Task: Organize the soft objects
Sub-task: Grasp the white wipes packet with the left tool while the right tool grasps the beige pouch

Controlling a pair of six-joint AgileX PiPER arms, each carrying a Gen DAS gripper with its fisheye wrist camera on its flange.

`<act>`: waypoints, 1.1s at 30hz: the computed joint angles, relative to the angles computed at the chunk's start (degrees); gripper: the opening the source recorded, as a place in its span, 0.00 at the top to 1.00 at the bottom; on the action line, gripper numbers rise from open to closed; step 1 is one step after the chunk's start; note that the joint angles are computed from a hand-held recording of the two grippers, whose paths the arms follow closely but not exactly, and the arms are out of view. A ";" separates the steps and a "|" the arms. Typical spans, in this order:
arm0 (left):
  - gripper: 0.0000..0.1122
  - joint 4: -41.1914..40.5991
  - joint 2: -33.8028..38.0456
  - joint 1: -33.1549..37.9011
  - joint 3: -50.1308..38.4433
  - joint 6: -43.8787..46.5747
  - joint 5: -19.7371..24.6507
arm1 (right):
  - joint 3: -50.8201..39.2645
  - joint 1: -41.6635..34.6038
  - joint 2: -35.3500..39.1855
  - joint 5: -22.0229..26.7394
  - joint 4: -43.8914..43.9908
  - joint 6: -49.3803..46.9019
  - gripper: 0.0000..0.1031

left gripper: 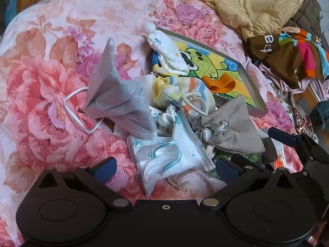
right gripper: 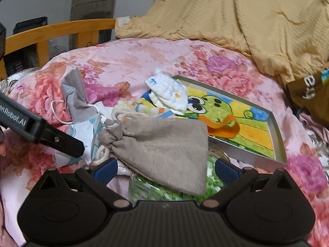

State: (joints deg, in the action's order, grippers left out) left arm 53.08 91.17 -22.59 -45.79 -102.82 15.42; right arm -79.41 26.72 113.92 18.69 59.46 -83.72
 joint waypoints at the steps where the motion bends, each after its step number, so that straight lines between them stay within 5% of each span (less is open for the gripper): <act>1: 0.09 -0.43 0.24 0.36 -0.04 0.23 -0.47 | -0.40 0.12 0.45 -0.04 0.33 -0.66 0.01; 11: 0.10 -9.12 3.72 3.60 -1.71 8.54 -4.42 | -4.78 0.76 4.34 2.05 -6.62 4.98 0.01; 17: 0.20 -9.26 4.41 4.75 -1.59 8.11 -6.27 | -5.93 0.91 5.14 2.72 -9.81 8.87 0.06; 33: 0.33 -17.09 2.59 4.48 -0.25 14.63 -5.68 | -2.98 1.16 2.52 0.82 -9.81 7.89 0.35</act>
